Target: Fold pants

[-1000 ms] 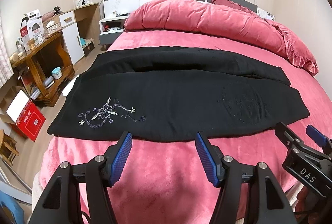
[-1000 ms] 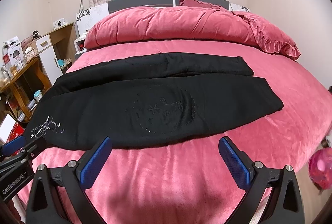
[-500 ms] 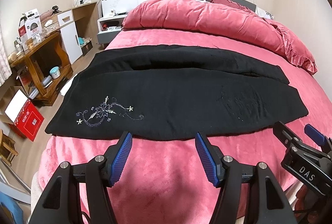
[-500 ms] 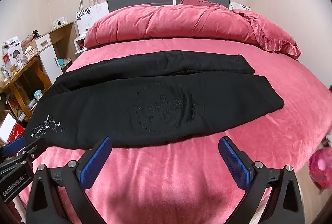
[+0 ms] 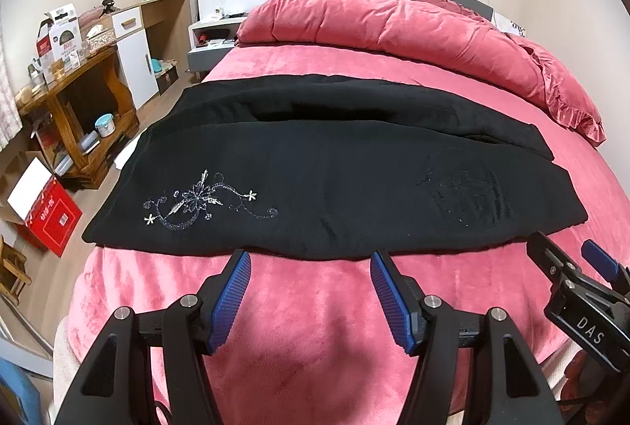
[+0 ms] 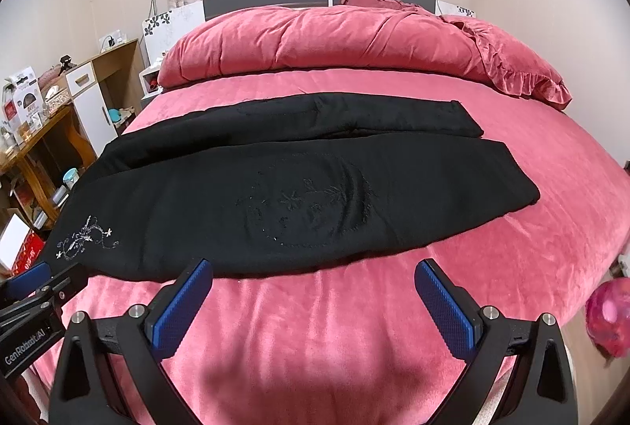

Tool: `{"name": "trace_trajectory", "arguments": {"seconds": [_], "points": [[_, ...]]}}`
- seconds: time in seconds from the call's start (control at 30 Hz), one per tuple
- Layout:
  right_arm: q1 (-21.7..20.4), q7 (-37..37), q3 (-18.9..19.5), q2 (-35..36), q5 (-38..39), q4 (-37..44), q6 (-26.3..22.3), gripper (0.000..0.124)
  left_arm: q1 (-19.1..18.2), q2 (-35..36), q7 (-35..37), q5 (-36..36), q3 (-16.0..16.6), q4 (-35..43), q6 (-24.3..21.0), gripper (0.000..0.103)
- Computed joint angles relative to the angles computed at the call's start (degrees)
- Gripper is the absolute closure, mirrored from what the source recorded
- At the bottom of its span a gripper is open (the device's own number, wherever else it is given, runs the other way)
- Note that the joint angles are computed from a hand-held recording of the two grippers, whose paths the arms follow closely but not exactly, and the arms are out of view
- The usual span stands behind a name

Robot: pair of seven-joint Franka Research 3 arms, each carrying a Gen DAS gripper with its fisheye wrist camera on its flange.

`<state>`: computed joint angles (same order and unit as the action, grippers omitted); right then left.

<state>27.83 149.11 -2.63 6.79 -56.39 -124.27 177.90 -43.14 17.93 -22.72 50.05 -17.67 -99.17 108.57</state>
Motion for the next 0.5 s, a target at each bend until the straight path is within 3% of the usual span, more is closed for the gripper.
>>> {"name": "trace_trajectory", "arguments": {"seconds": [0.37, 0.43, 0.5], "points": [[-0.3, -6.6, 0.4, 1.3, 5.8, 0.0, 0.4, 0.021, 2.3, -2.0, -1.3, -2.7, 0.0, -4.3, 5.2, 0.038], [-2.5, -14.7, 2.8, 2.0, 13.1, -0.6, 1.8, 0.021, 3.8, -4.1, -2.4, -2.7, 0.0, -8.1, 11.0, 0.038], [-5.2, -21.6, 5.8, 2.8, 19.9, -1.1, 3.5, 0.021, 5.6, -7.4, -7.1, 0.4, 0.4, -14.2, 20.7, 0.038]]}}
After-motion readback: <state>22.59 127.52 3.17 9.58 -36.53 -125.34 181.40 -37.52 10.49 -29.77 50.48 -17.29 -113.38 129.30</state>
